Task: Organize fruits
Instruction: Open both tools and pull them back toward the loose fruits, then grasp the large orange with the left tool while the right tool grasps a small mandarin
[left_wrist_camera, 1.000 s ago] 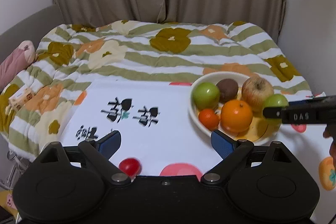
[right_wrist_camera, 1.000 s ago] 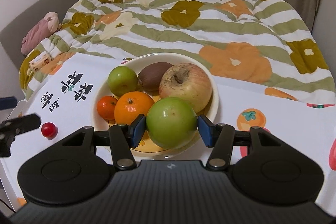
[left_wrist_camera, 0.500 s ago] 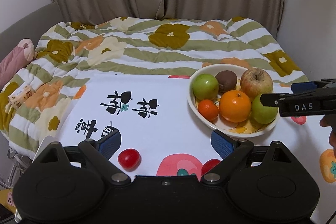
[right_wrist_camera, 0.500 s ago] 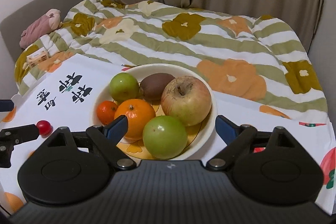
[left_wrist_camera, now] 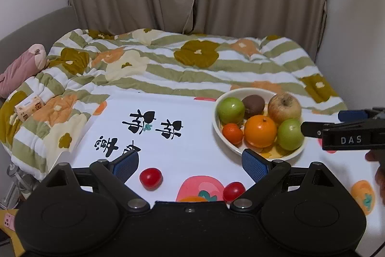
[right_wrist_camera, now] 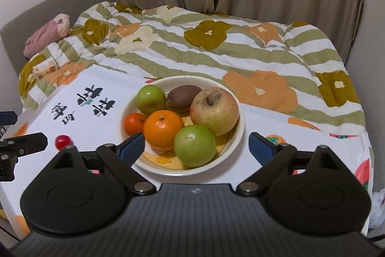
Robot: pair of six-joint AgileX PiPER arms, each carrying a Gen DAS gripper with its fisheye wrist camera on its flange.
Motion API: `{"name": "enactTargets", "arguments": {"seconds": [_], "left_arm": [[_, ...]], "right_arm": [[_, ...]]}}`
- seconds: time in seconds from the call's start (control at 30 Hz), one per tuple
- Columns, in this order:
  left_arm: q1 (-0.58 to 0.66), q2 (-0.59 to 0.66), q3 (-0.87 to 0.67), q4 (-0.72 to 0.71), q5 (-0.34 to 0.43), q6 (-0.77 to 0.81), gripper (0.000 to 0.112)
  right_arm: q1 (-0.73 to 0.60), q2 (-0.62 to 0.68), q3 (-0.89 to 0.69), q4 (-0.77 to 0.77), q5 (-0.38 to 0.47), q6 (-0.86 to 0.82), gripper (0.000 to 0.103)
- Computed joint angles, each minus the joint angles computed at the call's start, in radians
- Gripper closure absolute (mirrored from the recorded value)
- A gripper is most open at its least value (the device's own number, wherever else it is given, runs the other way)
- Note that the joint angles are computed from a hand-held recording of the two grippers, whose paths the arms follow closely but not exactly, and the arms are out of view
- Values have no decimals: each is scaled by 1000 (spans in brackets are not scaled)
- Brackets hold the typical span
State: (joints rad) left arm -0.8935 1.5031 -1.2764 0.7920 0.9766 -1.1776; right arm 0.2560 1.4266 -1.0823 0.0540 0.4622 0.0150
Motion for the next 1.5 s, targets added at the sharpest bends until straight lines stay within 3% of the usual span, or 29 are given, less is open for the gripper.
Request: {"name": "enactTargets", "arguments": {"seconds": [0.1,0.23,0.53,0.8,0.93,1.07,1.23,1.37,1.5], "left_arm": [[-22,-60,38,-5,-14,-29,17],[-65,-134,78,-4,-5,-30,17],[-56,-292,168,-44,-36,111,17],[87,-388,273,-179,-163,382,14],[175,-413,348,-296,-280,590,13],[234,-397,416,-372,-381,772,13],[341,-351,487,-647,-515,1135,15],[363,-293,518,-726,-590,1293,22],[377,-224,521,-810,-637,1429,34]], "right_arm": [[37,-64,35,-58,25,104,0],[141,-157,75,-260,81,373,0],[444,-276,91,-655,316,917,0],[688,-245,81,-859,516,1255,0],[765,-192,85,-895,586,1361,0],[787,-156,117,-886,572,1473,0],[797,-88,160,-905,553,1594,0],[818,-33,186,-951,548,1666,0],[790,11,198,-974,488,1702,0]]}}
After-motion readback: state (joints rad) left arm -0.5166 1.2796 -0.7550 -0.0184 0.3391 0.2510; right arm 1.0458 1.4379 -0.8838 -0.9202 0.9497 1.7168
